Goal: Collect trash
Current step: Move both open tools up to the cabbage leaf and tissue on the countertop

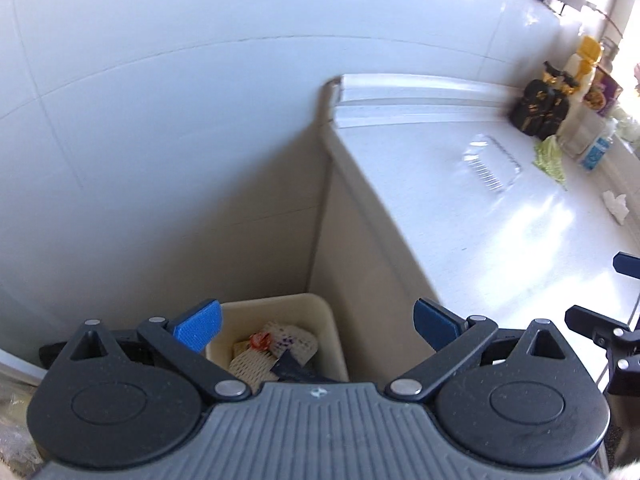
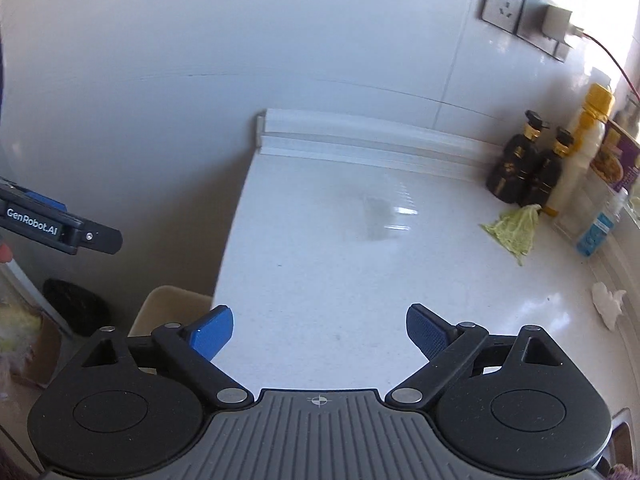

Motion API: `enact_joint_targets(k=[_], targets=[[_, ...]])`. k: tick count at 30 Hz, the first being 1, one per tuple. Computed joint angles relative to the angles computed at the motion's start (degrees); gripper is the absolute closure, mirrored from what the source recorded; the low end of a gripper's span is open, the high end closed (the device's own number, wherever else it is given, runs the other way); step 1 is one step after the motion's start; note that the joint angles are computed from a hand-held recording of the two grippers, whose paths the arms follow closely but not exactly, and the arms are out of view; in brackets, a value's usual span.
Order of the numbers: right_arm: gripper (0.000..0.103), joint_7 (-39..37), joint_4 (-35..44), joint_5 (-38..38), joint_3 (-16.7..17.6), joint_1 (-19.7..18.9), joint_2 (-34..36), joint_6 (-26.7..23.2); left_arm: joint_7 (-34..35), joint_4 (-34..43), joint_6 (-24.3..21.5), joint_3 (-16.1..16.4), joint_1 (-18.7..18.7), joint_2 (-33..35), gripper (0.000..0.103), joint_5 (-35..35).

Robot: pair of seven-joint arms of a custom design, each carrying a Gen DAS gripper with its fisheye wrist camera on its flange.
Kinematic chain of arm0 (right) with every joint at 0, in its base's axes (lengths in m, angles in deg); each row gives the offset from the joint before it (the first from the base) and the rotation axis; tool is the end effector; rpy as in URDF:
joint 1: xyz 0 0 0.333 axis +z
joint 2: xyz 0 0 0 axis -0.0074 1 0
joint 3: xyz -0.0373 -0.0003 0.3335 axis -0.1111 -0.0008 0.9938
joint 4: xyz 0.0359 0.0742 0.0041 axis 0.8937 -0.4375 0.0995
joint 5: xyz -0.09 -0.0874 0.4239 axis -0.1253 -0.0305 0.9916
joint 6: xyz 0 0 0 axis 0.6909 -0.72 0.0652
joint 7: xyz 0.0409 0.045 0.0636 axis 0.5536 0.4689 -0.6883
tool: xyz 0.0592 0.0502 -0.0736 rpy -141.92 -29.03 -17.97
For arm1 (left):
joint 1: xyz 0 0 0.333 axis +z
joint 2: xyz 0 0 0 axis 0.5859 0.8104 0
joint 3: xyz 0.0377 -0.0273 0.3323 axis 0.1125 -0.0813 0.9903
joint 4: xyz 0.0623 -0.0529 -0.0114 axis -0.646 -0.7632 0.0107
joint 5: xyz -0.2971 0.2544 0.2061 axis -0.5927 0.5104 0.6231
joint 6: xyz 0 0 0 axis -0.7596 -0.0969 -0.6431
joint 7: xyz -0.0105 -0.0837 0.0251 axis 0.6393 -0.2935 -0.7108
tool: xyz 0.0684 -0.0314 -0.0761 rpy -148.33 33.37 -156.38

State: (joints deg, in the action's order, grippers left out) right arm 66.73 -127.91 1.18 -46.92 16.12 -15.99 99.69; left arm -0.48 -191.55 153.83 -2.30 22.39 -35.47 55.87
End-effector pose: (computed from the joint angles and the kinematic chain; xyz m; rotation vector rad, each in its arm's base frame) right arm 0.4321 0.3056 0.6084 -2.0348 1.5654 -0.7013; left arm 0.4609 -0.1781 0.6009 -1.8336 2.0064 -0.7342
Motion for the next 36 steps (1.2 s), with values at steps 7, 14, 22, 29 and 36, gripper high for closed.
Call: enact_joint_targets(k=[7,14,22,29,36], targets=[[0.007,2.05,-3.91,-0.52,-1.47,-3.36,-4.58,-0.51,-0.74,4.09,3.70,-1.94,-1.52,5.10,0.001,-0.21],[0.006,3.69,-6.70,-0.49,-2.52,-8.07,-7.05,0.92,-0.59,9.79,7.10,-3.82,-2.87,11.94,0.001,0.23],[0.006,5.74,-8.33,-2.83,-3.95,-14.40,-5.86,4.43,1.69,18.99,11.48,-5.99,-4.48,21.59,0.001,-1.07],[0.006,11.29,-8.55,-7.32,-4.83,-20.61,-3.79,5.61,5.64,31.14,13.71,-9.10,-5.75,32.78,0.003,0.68],[0.006,17.28,-7.58,-13.03,-6.37,-24.69,-0.67,8.16,9.15,48.07,11.55,-11.53,-8.07,47.44,0.012,3.50]])
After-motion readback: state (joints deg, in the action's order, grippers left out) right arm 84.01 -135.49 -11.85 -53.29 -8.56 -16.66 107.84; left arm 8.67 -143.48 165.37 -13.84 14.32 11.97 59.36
